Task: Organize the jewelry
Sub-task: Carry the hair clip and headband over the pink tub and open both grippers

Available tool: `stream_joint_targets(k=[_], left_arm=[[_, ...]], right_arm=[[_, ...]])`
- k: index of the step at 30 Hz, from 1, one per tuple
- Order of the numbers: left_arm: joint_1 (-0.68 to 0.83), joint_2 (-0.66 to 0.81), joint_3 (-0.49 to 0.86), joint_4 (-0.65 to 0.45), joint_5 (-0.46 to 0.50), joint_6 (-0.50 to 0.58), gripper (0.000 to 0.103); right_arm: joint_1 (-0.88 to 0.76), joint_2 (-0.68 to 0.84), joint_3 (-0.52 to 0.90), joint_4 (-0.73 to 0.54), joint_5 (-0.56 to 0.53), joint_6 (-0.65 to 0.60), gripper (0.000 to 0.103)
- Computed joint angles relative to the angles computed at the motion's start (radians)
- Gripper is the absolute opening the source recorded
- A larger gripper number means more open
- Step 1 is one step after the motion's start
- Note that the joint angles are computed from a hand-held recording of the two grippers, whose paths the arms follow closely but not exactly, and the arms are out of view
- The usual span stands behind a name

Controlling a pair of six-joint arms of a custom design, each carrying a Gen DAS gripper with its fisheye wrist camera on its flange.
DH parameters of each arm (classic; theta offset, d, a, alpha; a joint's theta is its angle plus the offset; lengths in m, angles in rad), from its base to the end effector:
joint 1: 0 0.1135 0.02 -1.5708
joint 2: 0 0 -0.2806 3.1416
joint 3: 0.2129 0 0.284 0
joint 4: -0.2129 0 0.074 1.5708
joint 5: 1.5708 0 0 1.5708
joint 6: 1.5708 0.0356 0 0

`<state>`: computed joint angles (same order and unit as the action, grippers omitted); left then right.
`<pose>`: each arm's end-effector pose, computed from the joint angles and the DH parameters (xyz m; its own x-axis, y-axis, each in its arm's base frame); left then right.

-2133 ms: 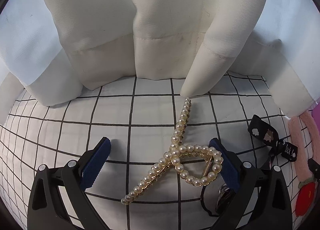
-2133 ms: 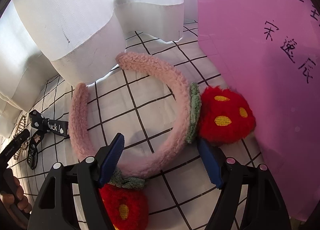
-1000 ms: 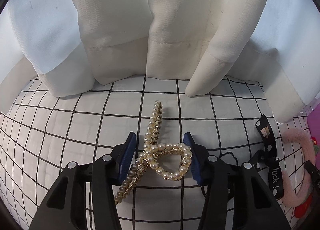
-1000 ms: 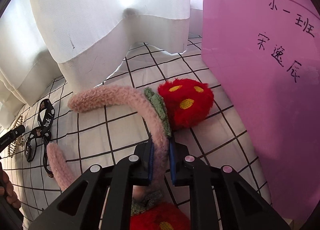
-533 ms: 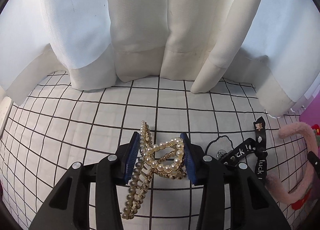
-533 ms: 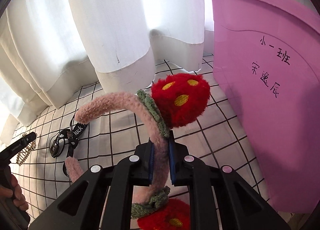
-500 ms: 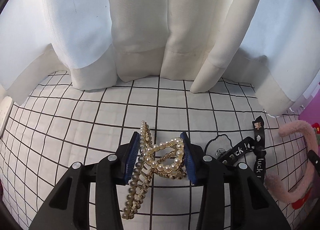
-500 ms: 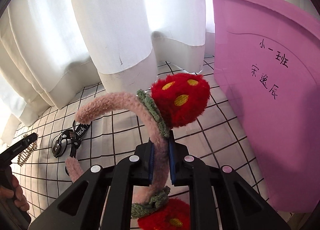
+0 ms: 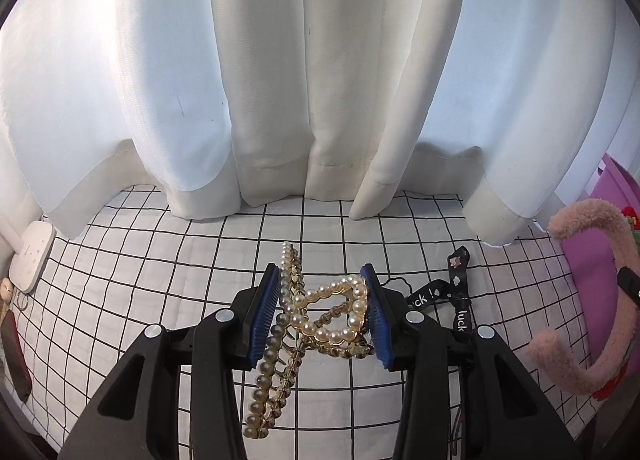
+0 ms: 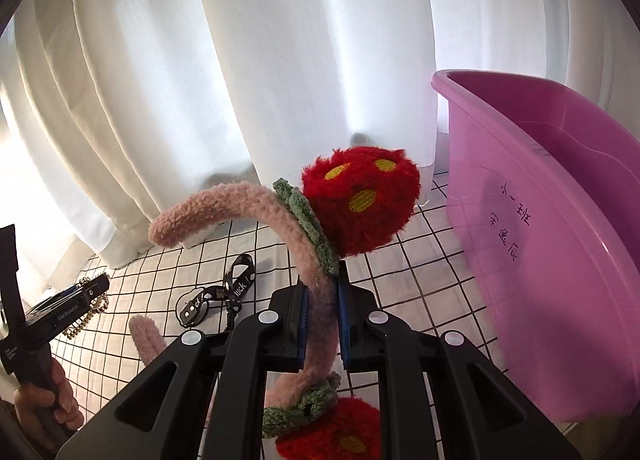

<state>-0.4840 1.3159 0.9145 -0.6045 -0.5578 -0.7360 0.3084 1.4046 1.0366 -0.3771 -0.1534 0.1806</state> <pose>0.2601 -0.1155 0.2438 -0.6508 -0.3014 -0.6969 -0.3952 0.9182 -0.0280 0.3170 0.1067 0.2723 -0.7086 -0.0394 -0.7045 -0.2843 0.9298 0.2339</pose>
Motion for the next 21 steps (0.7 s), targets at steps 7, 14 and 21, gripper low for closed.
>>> stream_joint_targets(k=[7,14,21], left_arm=[[-0.126,0.010,0.143,-0.105,-0.111,-0.022,0.041],[-0.256,0.141,0.373,-0.143,-0.136,0.005,0.041],[-0.356,0.374,0.689,-0.126,-0.136,0.090,0.041]], right_arm=[[-0.082,-0.095,0.061,-0.065,-0.076,-0.042,0.012],[-0.261,-0.159,0.139,-0.130,-0.178,-0.103,0.012],[-0.515,-0.122,0.209,-0.161,-0.291,-0.185,0.012]])
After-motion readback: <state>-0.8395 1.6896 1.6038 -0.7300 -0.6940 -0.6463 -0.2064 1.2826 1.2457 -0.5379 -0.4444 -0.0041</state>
